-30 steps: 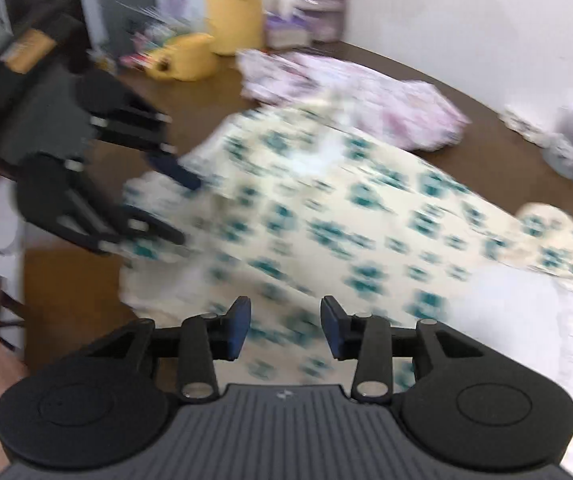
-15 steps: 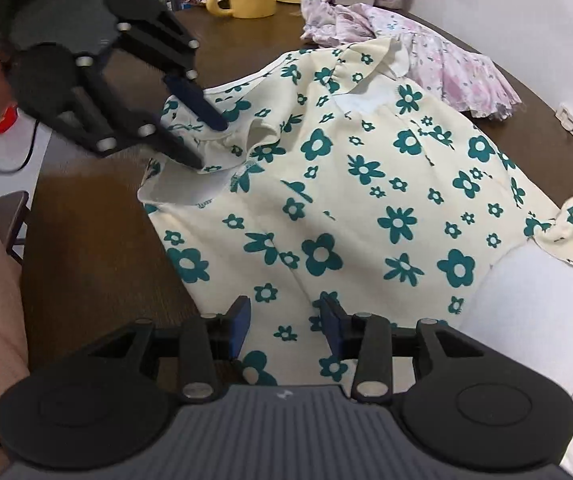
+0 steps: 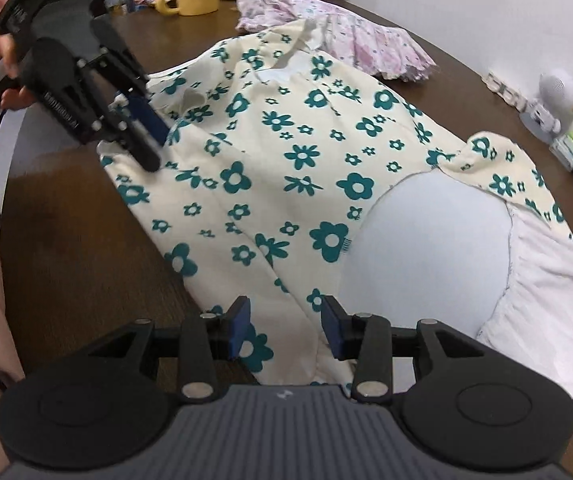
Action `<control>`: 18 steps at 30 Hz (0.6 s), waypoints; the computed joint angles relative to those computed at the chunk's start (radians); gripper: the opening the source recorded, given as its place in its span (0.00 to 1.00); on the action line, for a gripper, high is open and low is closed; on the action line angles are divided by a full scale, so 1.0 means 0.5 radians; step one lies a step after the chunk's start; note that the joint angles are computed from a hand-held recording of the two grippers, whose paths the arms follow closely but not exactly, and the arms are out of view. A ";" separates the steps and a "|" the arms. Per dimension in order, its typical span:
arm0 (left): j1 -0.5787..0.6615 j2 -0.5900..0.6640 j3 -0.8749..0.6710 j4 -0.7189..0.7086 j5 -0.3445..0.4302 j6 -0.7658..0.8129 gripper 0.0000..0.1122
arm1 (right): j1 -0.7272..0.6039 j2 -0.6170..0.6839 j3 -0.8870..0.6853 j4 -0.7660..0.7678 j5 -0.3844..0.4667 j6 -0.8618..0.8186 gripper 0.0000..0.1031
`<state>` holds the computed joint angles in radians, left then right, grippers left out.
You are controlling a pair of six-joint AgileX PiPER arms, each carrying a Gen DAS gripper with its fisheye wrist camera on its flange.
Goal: Fold clothes
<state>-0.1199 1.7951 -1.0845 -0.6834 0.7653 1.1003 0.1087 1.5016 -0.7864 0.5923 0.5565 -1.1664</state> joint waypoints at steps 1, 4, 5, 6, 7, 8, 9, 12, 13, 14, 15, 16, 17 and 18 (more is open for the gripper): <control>-0.006 -0.012 0.016 0.002 -0.018 -0.022 0.32 | 0.004 0.006 0.000 -0.018 -0.002 -0.006 0.38; -0.032 -0.038 0.066 -0.017 -0.087 -0.076 0.32 | 0.013 0.045 -0.011 -0.080 -0.013 0.013 0.38; -0.044 -0.042 0.075 -0.021 -0.107 -0.095 0.32 | 0.011 0.057 -0.015 -0.076 -0.009 0.003 0.38; -0.048 -0.041 0.075 -0.025 -0.105 -0.116 0.19 | 0.008 0.064 -0.020 -0.069 -0.003 -0.010 0.38; -0.038 -0.015 0.049 -0.040 -0.051 -0.142 0.05 | 0.008 0.067 -0.025 -0.069 0.003 -0.018 0.34; -0.020 0.017 0.018 -0.055 0.025 -0.172 0.03 | 0.003 0.071 -0.028 -0.054 0.010 -0.043 0.28; -0.020 0.001 0.033 -0.060 0.026 -0.172 0.03 | -0.001 0.072 -0.030 -0.050 0.012 -0.046 0.10; 0.050 -0.116 0.123 -0.170 0.084 -0.046 0.01 | -0.057 0.052 -0.042 -0.025 0.066 -0.095 0.02; 0.102 -0.159 0.150 -0.234 0.149 0.017 0.00 | -0.086 0.041 -0.048 -0.010 0.097 -0.125 0.02; 0.152 -0.200 0.176 -0.289 0.213 0.074 0.00 | -0.118 0.019 -0.048 0.010 0.140 -0.181 0.01; 0.196 -0.231 0.203 -0.329 0.267 0.123 0.00 | -0.151 0.000 -0.050 0.033 0.200 -0.254 0.00; 0.232 -0.262 0.231 -0.358 0.307 0.162 0.00 | -0.189 -0.010 -0.057 0.067 0.277 -0.344 0.00; 0.233 -0.295 0.266 -0.354 0.283 0.167 0.01 | -0.207 -0.015 -0.061 0.079 0.322 -0.394 0.00; 0.218 -0.314 0.294 -0.340 0.220 0.154 0.02 | -0.216 -0.020 -0.064 0.083 0.356 -0.430 0.00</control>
